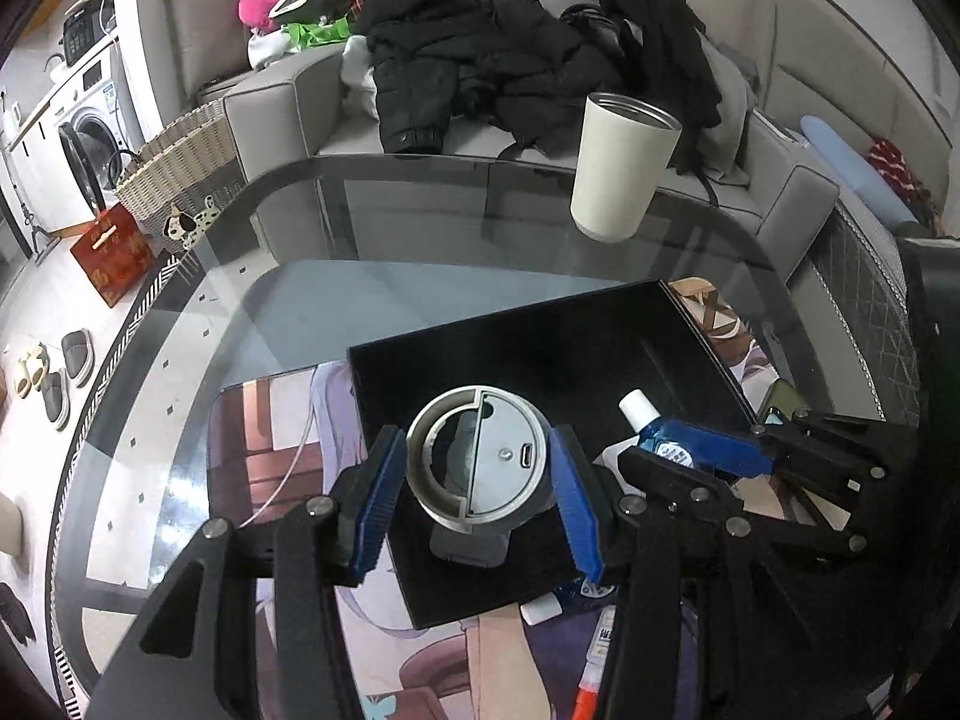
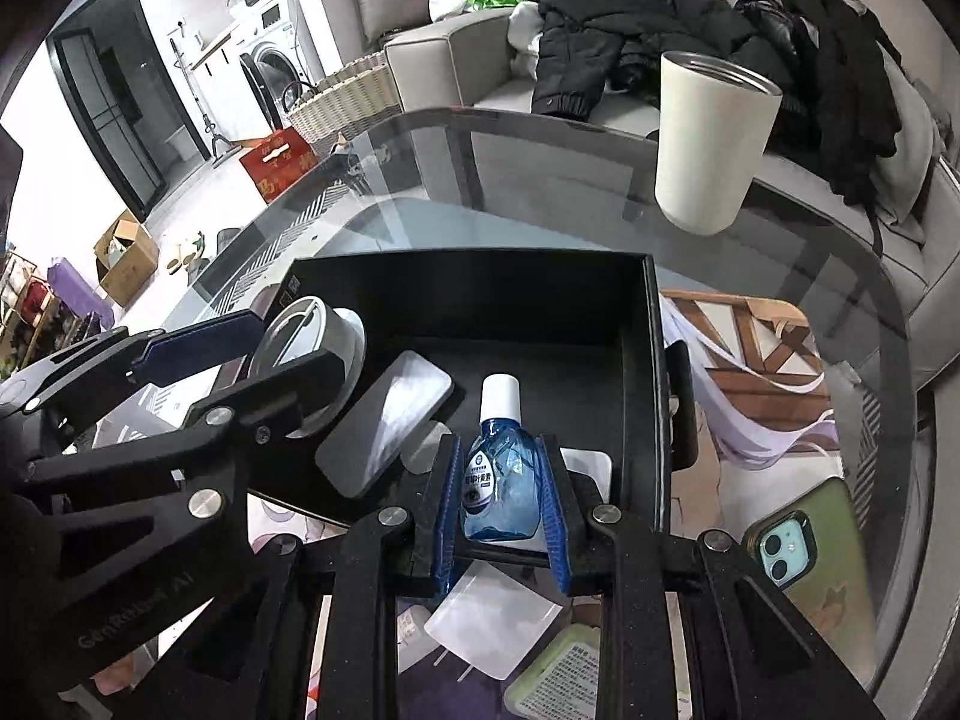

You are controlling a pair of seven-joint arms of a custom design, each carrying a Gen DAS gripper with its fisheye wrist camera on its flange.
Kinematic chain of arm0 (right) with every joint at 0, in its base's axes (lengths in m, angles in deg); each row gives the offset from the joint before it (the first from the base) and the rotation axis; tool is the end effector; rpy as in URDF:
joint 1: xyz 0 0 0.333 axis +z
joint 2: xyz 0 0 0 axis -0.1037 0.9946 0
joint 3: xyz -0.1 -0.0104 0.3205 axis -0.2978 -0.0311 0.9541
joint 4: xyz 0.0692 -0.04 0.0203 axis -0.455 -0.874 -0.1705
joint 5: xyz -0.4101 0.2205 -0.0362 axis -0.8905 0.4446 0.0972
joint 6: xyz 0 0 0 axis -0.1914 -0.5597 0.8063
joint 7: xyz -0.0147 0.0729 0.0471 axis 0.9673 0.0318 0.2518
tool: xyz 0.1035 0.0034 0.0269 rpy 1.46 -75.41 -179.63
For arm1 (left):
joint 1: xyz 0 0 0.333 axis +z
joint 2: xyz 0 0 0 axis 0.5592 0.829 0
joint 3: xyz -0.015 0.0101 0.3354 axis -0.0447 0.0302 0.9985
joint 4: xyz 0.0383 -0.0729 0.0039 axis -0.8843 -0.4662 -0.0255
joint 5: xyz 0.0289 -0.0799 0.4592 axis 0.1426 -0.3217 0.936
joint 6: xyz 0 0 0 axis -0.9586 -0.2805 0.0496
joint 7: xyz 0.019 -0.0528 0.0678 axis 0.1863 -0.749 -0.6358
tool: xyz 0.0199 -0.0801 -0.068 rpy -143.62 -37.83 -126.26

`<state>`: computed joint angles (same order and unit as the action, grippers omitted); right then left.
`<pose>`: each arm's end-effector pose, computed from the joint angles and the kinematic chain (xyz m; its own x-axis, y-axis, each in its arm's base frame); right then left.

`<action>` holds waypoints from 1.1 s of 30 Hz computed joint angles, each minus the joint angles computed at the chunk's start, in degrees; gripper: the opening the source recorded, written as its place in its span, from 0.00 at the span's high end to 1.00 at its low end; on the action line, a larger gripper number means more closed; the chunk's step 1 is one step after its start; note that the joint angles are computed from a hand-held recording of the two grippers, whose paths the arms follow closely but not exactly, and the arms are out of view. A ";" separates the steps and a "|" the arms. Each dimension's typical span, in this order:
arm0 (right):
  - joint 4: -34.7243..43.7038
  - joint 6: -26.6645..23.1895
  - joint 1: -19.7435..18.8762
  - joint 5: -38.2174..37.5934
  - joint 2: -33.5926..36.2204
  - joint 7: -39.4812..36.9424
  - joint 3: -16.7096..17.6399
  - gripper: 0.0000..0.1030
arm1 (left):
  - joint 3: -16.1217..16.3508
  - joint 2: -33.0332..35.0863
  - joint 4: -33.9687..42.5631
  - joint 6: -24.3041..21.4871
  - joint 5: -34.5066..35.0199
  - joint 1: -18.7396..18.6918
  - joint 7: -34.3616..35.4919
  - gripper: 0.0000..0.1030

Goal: Organize rigid objects
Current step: 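Lift the grey lid with the left tool while the right tool carries the blue bottle over the box, then open the left tool inside the black box while the right tool releases the blue bottle there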

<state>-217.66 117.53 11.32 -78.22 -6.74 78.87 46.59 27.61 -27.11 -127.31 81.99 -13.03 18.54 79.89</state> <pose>0.4294 0.2468 0.4299 -0.0519 -0.9936 -0.1007 -0.8581 0.0960 -0.5045 0.4558 -0.1183 0.4580 -0.4853 -0.8713 0.0724 -0.7276 0.3565 -0.5861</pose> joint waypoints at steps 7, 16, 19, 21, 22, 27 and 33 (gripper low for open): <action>-0.21 0.04 -0.27 -0.14 -0.30 0.98 0.21 0.77 | 0.42 0.49 0.39 -0.91 -0.75 0.10 -0.03 0.53; -1.01 0.44 -0.37 0.09 -1.44 1.55 0.21 0.75 | 1.01 -0.17 0.05 -0.32 -2.49 -0.33 1.15 0.45; -1.49 0.79 -0.36 0.44 -1.97 1.76 0.13 0.74 | 0.97 -0.64 -0.22 0.15 -2.70 -0.35 1.23 0.45; -1.83 1.06 -0.34 0.63 -2.33 1.86 0.11 0.73 | 1.27 -0.87 -0.27 0.11 -2.97 -0.52 1.50 0.45; -1.95 1.04 -0.41 0.64 -2.53 1.95 0.17 0.73 | 1.32 -0.89 -0.25 0.11 -3.09 -0.57 1.54 0.45; -2.65 1.44 -1.01 -0.15 -3.76 2.83 0.83 0.73 | 1.39 -1.32 -0.52 0.45 -3.43 -0.64 1.51 0.45; -3.96 2.29 -1.65 -1.09 -6.37 3.79 1.80 0.73 | 2.52 -3.00 -1.52 1.54 -4.86 -1.73 2.59 0.44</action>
<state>-221.62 119.81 9.67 -79.31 -13.11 82.66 48.39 30.13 -30.11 -128.83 83.53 -17.89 16.81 82.48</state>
